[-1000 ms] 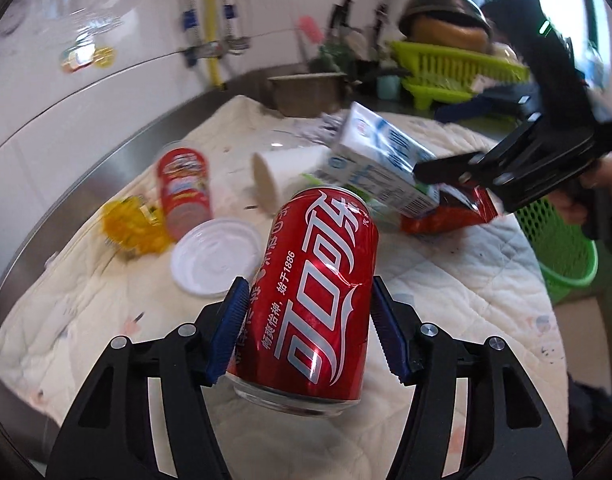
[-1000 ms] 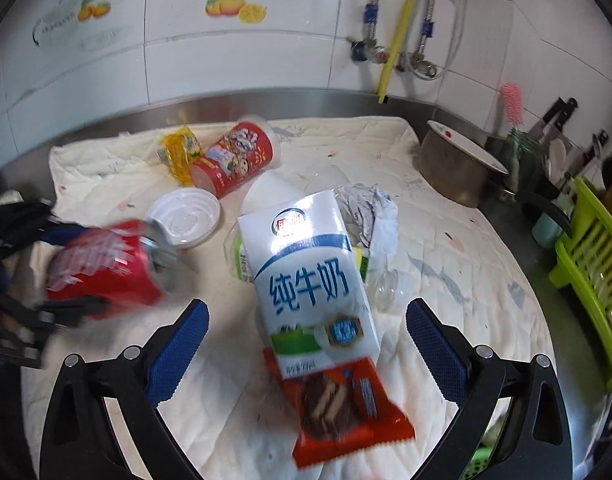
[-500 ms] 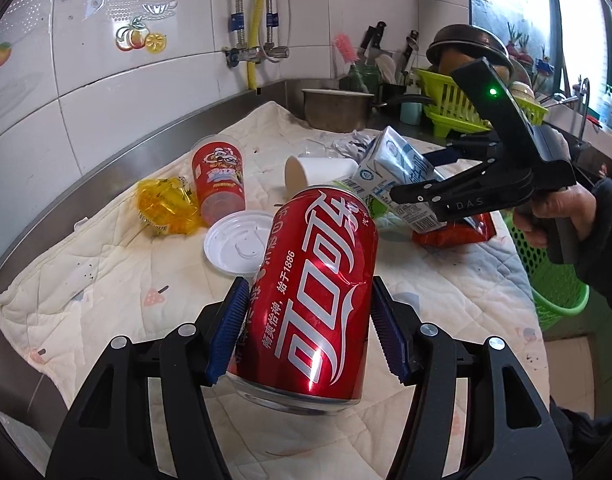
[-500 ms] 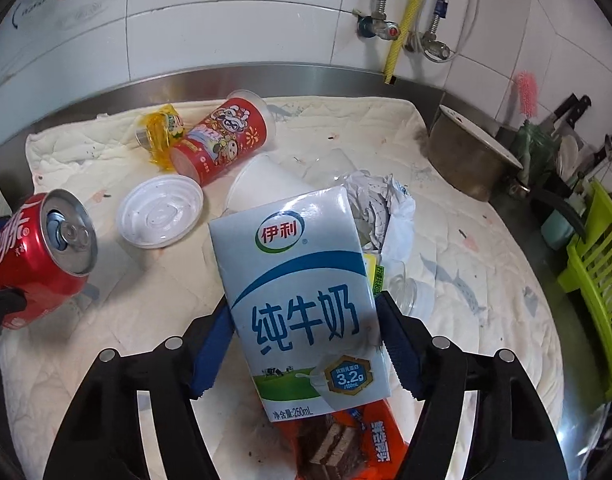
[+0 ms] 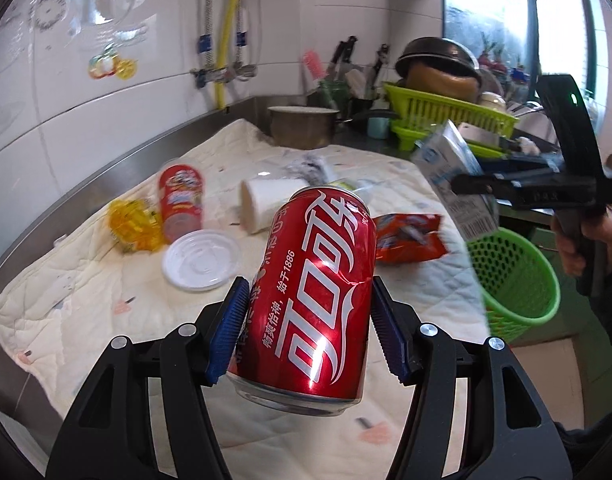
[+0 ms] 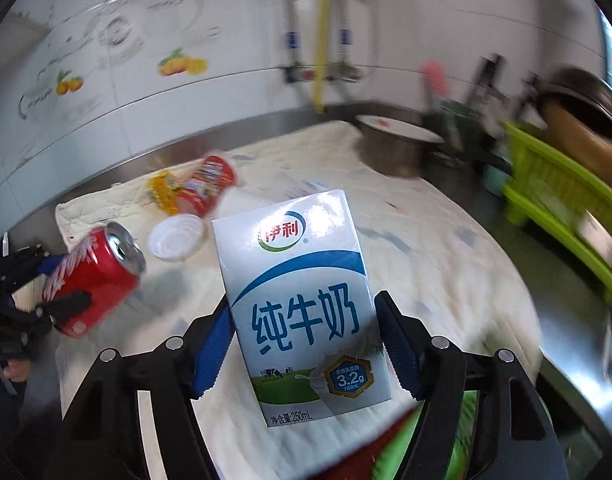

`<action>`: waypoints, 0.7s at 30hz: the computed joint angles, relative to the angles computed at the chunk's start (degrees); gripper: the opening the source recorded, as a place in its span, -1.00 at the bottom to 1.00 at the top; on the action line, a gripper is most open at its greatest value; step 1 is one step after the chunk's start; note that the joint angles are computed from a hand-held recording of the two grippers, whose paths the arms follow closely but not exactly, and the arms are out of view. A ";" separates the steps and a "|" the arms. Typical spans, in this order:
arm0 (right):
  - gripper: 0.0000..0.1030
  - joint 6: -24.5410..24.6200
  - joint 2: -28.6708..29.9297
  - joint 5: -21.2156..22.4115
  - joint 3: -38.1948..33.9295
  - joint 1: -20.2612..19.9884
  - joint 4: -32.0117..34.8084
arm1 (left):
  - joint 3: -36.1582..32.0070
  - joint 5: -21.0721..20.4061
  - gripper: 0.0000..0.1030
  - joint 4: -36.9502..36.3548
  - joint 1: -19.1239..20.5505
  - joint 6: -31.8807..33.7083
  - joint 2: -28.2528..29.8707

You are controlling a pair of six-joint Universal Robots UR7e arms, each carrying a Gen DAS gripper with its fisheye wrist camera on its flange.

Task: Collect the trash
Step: 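Carry the can and milk carton to the green basket and release both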

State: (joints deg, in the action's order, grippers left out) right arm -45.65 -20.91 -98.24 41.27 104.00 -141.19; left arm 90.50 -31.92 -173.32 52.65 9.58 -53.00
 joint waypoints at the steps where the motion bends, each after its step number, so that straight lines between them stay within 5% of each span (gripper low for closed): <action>1: 0.30 0.65 -1.84 -1.81 3.02 -0.73 -2.29 | -0.46 -0.59 0.16 0.18 -0.15 -0.02 0.44; 11: 0.30 3.81 -9.03 -16.39 16.71 -8.59 -12.90 | -10.50 -9.46 0.16 6.85 -1.63 -0.47 9.58; 21: 0.27 10.33 -9.07 -18.39 17.60 -13.00 -10.46 | -27.46 -14.88 0.16 21.82 -0.98 -4.76 21.80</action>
State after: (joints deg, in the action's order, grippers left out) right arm -35.32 -29.98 -116.63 58.87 91.00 -151.65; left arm 63.04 -46.80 -151.50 51.67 4.82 -31.20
